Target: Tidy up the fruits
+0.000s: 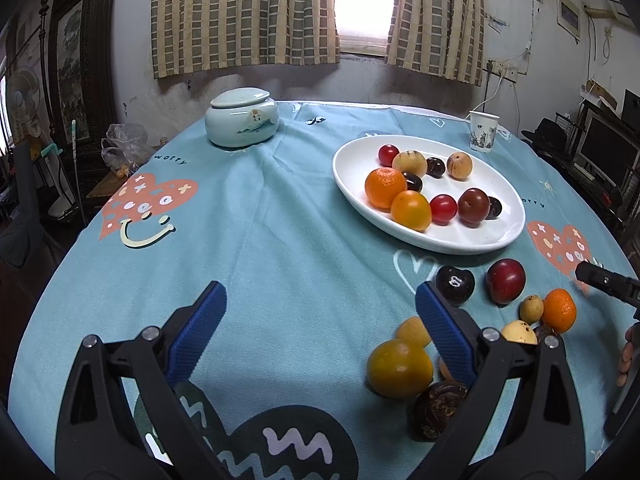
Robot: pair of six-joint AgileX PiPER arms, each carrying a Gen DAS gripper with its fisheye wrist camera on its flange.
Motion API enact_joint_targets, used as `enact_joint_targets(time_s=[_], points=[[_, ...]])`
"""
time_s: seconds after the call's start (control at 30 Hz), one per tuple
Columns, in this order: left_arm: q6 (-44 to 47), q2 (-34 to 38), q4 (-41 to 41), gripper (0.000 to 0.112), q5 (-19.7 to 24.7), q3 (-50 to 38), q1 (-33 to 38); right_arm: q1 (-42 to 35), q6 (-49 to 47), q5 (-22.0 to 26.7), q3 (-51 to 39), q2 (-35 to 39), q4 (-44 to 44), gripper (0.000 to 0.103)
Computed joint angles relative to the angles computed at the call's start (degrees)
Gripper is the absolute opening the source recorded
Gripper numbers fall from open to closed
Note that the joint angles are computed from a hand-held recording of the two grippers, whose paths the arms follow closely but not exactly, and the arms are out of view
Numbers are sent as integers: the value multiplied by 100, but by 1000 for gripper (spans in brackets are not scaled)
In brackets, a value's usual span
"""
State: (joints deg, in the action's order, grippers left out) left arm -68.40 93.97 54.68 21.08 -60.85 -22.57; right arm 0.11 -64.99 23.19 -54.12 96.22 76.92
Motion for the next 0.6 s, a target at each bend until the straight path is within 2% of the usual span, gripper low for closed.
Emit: enact_joint_targets(time_s=[0.03, 0.07, 0.17, 0.23, 0.3, 0.43, 0.6], points=[[0, 0, 0, 97, 0, 0, 0, -4, -136, 275, -30, -17, -95, 71], [-8, 0, 7, 97, -5, 3, -3, 77, -274, 325, -8, -102, -177, 71], [-47, 21, 63, 97, -22, 9, -26, 446, -464, -90, 109, -329, -599, 71], [-65, 28, 94, 97, -19, 13, -46, 639, 28, -355, 88, -312, -1236, 71], [-91, 0, 124, 97, -29, 41, -51, 668, 338, -423, 39, -256, -1529, 71], [-24, -5, 67, 97, -31, 33, -35, 594, -336, -68, 118, -393, -1113, 71], [-28, -31, 65, 97, -66, 48, -16, 1088, 246, 15, 276, -665, -2441, 71]])
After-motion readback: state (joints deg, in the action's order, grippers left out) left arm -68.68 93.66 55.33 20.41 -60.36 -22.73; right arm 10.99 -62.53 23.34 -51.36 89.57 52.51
